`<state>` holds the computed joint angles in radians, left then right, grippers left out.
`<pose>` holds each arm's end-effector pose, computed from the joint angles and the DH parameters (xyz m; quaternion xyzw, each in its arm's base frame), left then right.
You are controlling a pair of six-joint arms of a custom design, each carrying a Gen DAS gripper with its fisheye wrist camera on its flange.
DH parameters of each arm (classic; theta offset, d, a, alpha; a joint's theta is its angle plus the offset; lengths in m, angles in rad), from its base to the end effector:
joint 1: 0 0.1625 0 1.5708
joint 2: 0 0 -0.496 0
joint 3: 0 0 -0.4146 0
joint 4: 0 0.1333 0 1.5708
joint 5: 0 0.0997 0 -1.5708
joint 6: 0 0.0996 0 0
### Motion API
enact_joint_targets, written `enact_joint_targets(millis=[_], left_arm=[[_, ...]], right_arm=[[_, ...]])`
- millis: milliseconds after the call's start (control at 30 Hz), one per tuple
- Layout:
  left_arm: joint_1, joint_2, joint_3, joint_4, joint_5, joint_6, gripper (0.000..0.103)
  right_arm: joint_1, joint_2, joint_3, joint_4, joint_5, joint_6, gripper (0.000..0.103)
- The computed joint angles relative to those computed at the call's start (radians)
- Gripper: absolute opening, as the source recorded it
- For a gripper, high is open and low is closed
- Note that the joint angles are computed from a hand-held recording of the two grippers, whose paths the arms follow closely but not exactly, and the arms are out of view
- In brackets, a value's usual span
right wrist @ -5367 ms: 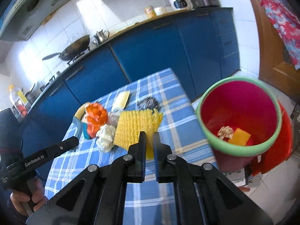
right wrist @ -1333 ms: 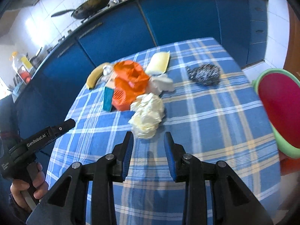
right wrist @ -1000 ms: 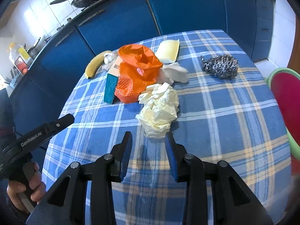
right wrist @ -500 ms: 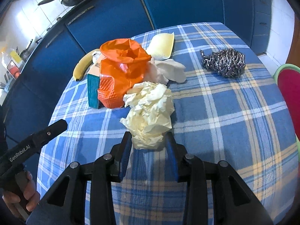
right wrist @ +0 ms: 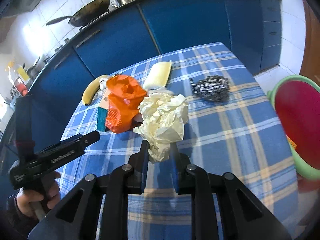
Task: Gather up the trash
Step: 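Grasp the crumpled paper with the right gripper while the left grasps the teal box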
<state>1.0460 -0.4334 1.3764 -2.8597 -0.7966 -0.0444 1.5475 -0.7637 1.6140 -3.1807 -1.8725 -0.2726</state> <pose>-0.2310 -0.8041 0.0021 0.1539 0.9015 -0.2574 0.3122 0.0857 -0.7718 0.1937 0.0589 -0.9180 0.3419 0.1921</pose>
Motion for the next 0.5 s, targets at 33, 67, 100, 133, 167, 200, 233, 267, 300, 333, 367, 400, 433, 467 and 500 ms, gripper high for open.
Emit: enact_joint_targets(millis=[33,67,100,133,167,200,233,267,300,333,367,400,433,467,500], left_arm=[[0.0,0.009,-0.012,0.009,0.005,0.013,0.06],[0.0,0.018,-0.025,0.02,0.013,0.026,0.06],[0.0,0.026,-0.035,0.025,0.022,0.036,0.06],[-0.001,0.032,-0.041,0.023,0.029,0.045,0.06],[-0.001,0.041,-0.052,0.016,0.038,0.064,0.06],[-0.002,0.049,-0.063,0.007,0.046,0.086,0.06],[-0.002,0.054,-0.07,0.0,0.051,0.101,0.06],[-0.003,0.062,-0.079,-0.016,0.058,0.127,0.06],[-0.004,0.069,-0.087,-0.031,0.061,0.154,0.06],[-0.003,0.073,-0.094,-0.037,0.06,0.169,0.06],[-0.003,0.08,-0.103,-0.048,0.058,0.196,0.06],[-0.002,0.085,-0.111,-0.055,0.056,0.213,0.059],[-0.003,0.088,-0.115,-0.057,0.057,0.22,0.057],[-0.002,0.093,-0.122,-0.067,0.055,0.234,0.052],[-0.001,0.096,-0.13,-0.068,0.053,0.238,0.038]], right_arm=[[-0.004,-0.006,0.005,-0.002,0.003,0.005,0.022],[-0.008,-0.011,0.009,-0.002,0.008,0.012,0.022],[-0.011,-0.015,0.011,0.0,0.012,0.017,0.022],[-0.016,-0.02,0.015,0.002,0.018,0.024,0.022],[-0.019,-0.023,0.018,0.001,0.023,0.026,0.023],[-0.021,-0.026,0.022,-0.004,0.027,0.024,0.023],[-0.023,-0.029,0.025,-0.009,0.028,0.022,0.023],[-0.025,-0.031,0.028,-0.011,0.03,0.021,0.023],[-0.027,-0.033,0.03,-0.012,0.034,0.022,0.023],[-0.029,-0.035,0.031,-0.011,0.035,0.023,0.023],[-0.03,-0.037,0.031,-0.009,0.036,0.022,0.023],[-0.032,-0.038,0.032,-0.009,0.038,0.022,0.023],[-0.033,-0.04,0.033,-0.009,0.041,0.023,0.023],[-0.034,-0.041,0.034,-0.011,0.043,0.024,0.023],[-0.035,-0.042,0.036,-0.016,0.045,0.023,0.023]])
